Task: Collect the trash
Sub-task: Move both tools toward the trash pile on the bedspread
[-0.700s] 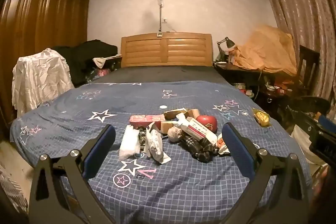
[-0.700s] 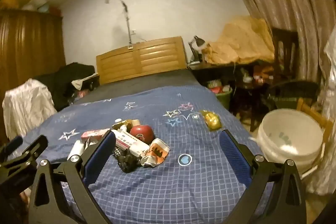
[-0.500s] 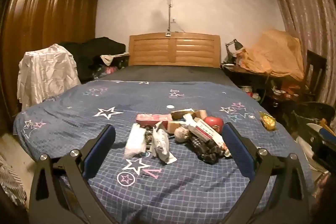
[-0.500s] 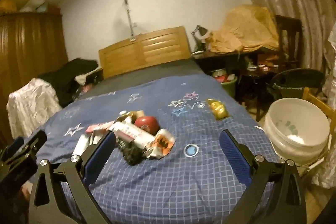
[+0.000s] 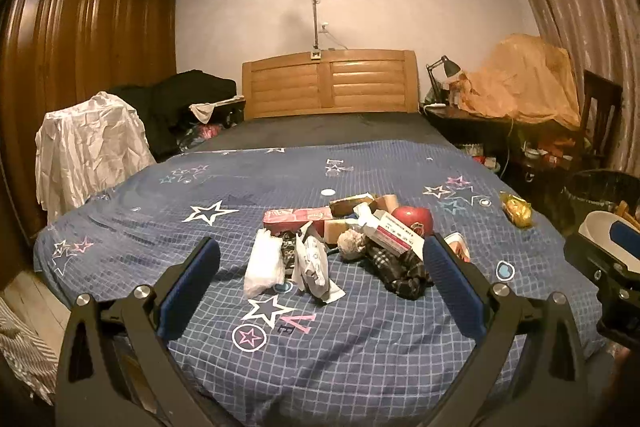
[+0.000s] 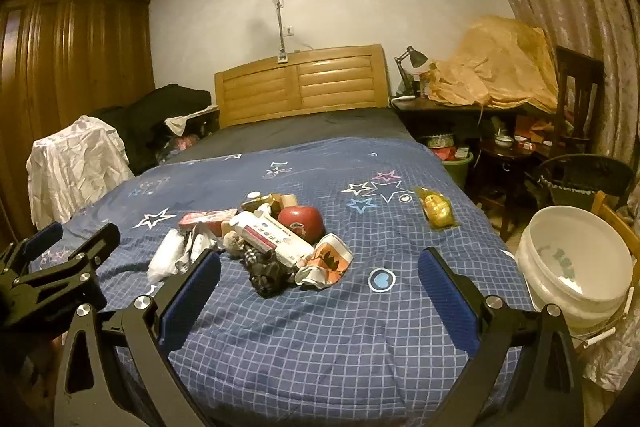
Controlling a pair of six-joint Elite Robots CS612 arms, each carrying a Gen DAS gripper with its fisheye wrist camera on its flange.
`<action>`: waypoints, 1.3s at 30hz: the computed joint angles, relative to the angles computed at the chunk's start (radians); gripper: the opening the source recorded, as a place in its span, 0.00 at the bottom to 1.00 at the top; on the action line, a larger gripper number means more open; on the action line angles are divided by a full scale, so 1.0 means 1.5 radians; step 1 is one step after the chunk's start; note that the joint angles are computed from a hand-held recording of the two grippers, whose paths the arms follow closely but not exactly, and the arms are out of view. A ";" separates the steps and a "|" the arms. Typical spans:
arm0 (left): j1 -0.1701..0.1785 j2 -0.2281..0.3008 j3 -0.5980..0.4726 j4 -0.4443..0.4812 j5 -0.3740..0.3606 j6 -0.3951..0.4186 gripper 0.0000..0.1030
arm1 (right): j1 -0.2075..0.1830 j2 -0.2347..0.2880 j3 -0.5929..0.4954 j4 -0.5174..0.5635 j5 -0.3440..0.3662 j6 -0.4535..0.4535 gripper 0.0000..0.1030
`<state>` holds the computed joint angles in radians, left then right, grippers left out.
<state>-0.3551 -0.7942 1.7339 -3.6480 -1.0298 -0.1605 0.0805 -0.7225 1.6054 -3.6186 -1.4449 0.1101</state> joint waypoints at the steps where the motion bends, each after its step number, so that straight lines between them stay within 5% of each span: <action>1: 0.000 0.000 -0.001 0.001 0.002 -0.002 0.95 | 0.000 0.000 0.000 0.001 -0.002 0.001 0.95; 17: 0.005 0.007 -0.013 0.048 0.004 -0.010 0.95 | -0.002 0.007 -0.020 0.045 0.002 0.007 0.95; 39: 0.034 0.023 -0.081 0.288 -0.055 -0.053 0.95 | 0.009 0.069 -0.139 0.183 0.000 -0.049 0.95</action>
<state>-0.3048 -0.7599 1.6126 -3.2160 -1.1129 -0.2403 0.0938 -0.6185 1.3973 -3.3435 -1.4443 0.0368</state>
